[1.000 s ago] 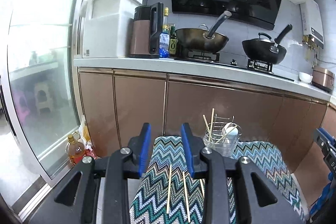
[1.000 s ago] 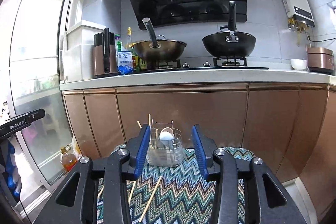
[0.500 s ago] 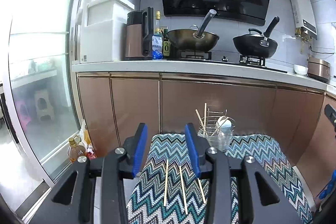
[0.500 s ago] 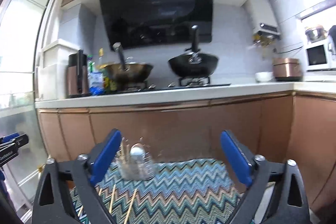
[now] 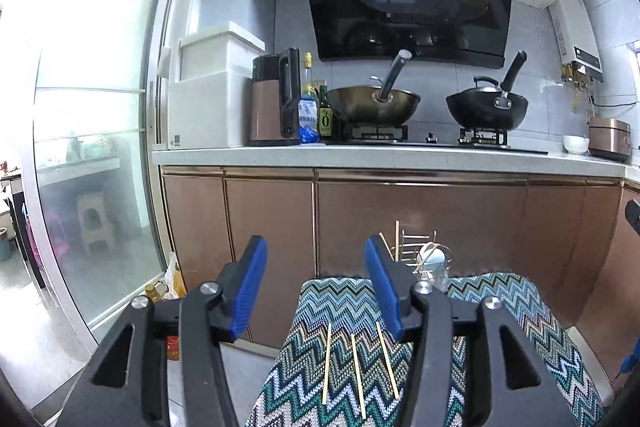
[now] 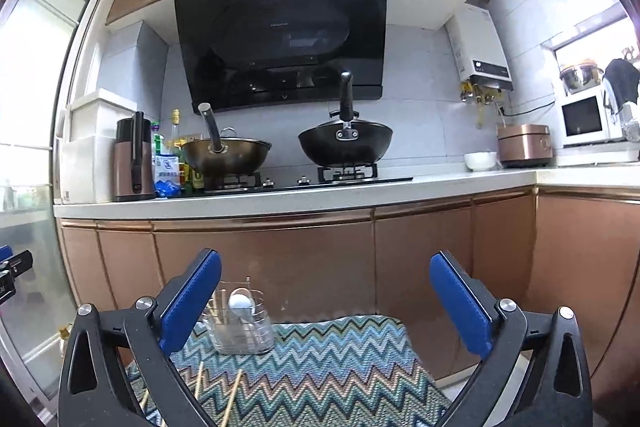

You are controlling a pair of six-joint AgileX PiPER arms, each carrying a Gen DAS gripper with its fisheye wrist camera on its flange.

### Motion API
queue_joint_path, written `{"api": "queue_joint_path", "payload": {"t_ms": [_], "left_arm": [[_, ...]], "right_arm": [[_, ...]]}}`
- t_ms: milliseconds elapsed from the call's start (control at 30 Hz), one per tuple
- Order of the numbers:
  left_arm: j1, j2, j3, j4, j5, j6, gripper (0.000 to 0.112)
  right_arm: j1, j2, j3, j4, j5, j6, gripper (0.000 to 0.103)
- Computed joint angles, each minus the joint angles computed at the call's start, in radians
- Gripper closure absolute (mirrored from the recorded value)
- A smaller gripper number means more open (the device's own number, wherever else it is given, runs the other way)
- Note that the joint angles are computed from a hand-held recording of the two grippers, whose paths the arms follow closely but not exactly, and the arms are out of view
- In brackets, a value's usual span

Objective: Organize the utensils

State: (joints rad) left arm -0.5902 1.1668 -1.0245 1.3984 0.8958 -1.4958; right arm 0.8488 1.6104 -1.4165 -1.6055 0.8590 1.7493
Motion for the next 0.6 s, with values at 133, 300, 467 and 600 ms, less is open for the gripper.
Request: {"api": "queue_joint_path", "payload": {"t_ms": [133,300,467,600], "left_arm": [[-0.012,-0.007,0.002,0.01,0.025,-0.01,0.059],[-0.016,-0.008,0.0,-0.005,0.026,0.001,0.054],[-0.004,-0.006,-0.004,-0.06,-0.018,0.048,0.053],[0.013,0.008,0.007,-0.069,-0.041,0.046,0.053]], "right_arm": [[0.002,0.001,0.001,0.011,-0.015,0.001,0.0],[0.003,0.016,-0.003,0.031,-0.02,-0.008,0.0],[-0.003,0.045,-0.026,0.078,-0.026,-0.059,0.0],[0.004,0.084,-0.08,0.156,-0.019,-0.148,0.0]]}}
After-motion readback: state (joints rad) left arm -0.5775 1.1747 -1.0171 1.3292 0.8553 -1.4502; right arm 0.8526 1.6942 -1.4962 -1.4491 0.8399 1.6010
